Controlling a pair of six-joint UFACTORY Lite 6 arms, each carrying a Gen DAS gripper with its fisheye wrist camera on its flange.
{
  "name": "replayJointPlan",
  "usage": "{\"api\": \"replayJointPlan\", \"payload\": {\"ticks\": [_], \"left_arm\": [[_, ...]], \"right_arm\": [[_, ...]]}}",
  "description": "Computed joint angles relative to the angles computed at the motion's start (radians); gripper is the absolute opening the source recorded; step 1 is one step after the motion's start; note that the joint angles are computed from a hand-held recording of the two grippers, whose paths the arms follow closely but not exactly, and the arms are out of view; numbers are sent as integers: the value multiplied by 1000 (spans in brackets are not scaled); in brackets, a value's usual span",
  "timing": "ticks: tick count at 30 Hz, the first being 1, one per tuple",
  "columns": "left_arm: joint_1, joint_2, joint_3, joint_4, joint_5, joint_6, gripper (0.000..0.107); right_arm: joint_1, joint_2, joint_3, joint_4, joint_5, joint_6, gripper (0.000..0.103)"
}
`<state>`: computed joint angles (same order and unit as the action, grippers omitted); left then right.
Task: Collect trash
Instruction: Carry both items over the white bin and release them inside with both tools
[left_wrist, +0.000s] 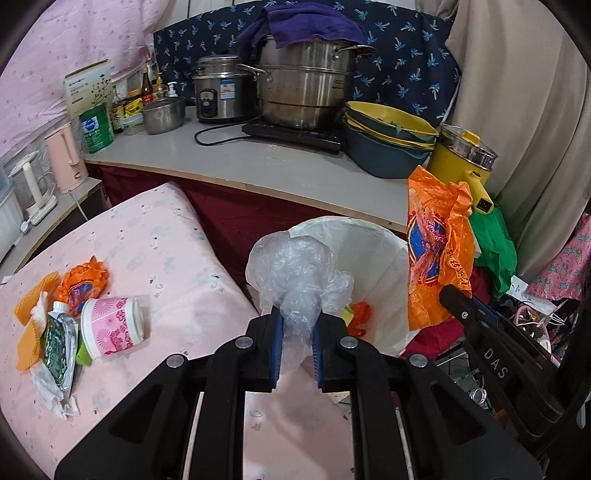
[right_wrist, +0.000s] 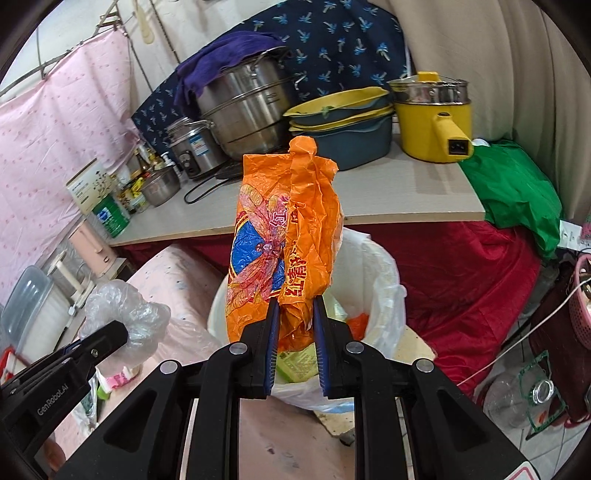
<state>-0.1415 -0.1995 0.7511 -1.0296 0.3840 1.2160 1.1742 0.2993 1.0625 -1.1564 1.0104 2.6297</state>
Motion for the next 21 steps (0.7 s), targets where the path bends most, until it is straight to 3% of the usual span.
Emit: {"api": "replayJointPlan", "payload": {"ticks": [9,17,21], "left_arm": [[-173,151,77,4,-99,-63,13],[-224,269,146,-51,-137,-27,16],[-233,298,162,-74,-163,-13,33]], "right_arm": [[-32,-62,-147,-21,-54,105,17],[-83,-76,-214,-64,-110,154,17],[-105,-58,-212,-86,-136,165,17]]}}
